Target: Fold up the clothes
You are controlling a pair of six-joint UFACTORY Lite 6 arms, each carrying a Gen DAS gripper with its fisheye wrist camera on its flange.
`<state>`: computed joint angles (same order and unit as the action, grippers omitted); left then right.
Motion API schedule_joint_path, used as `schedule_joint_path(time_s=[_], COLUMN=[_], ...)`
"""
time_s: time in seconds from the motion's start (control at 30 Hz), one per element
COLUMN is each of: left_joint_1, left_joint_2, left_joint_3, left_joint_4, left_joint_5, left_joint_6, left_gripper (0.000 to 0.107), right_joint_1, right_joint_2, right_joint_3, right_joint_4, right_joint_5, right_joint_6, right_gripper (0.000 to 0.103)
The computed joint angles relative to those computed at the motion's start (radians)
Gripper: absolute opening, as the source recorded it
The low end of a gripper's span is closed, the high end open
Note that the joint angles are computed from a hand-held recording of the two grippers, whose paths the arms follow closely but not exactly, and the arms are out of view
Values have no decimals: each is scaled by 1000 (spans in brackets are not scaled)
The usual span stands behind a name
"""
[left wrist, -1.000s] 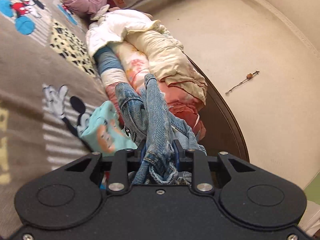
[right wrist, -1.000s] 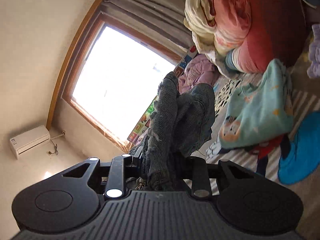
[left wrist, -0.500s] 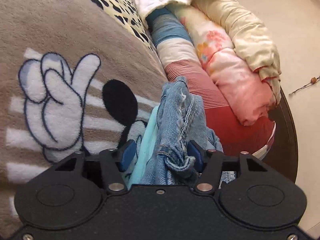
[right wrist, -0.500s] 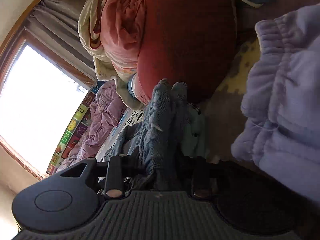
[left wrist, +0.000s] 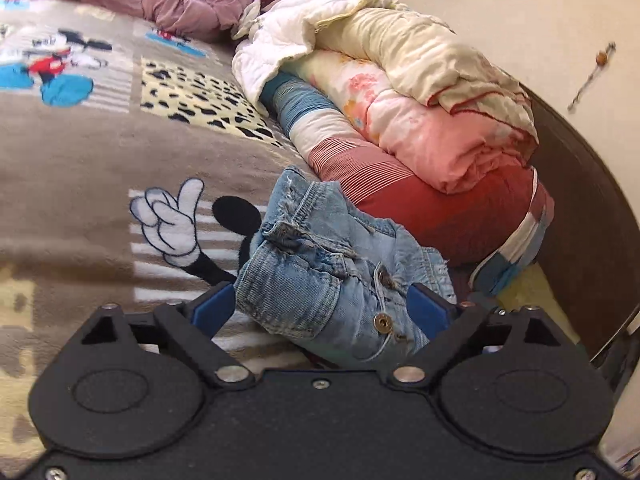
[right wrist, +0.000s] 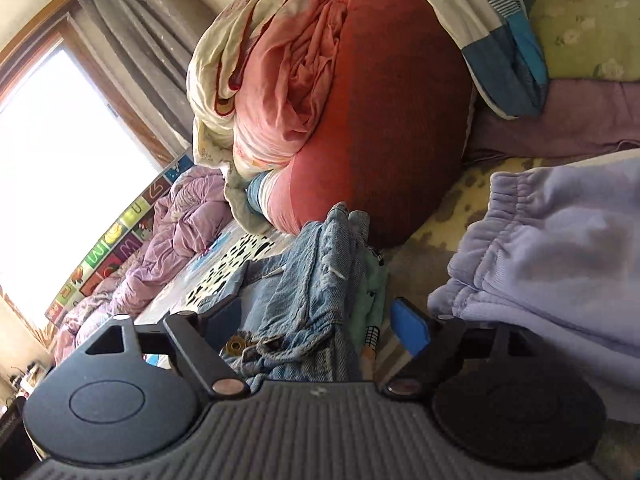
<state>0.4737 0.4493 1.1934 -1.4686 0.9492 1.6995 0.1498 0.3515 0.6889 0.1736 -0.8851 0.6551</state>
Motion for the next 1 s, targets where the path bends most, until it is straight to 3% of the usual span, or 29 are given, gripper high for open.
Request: schedule_joint_path(time_s=[0.07, 0.1, 0.23, 0.37, 0.63, 0.83, 1.0], left_joint_1=[-28, -44, -72, -100, -142, -208, -269], left_joint_2=[-156, -233, -426, -521, -601, -675, -726], left_joint_3=[-132, -194, -319, -376, -424, -481, -528], left_joint_4=[-38, -65, -68, -77, -12, 32, 53], left_joint_5=[-106, -156, -239, -290, -378, -469, -558], left_joint_6=[119, 183, 232, 208, 85, 21, -14], left_gripper=[101, 101, 103, 103, 103, 103, 103], right_joint_1=[39, 54, 148, 215, 273, 320, 371], right_joint_2=[-98, -166, -451, -575, -635, -673, -740], right_joint_3=[-65, -112, -282, -293, -255, -245, -253], right_joint_4=[62, 91, 311, 570, 863, 1074, 1259], right_joint_5=[37, 58, 194, 301, 426, 440, 387], right_joint_6=[-90, -132, -403, -685, -1041, -1280, -1492], right_gripper=[101, 103, 103, 103, 103, 103, 103])
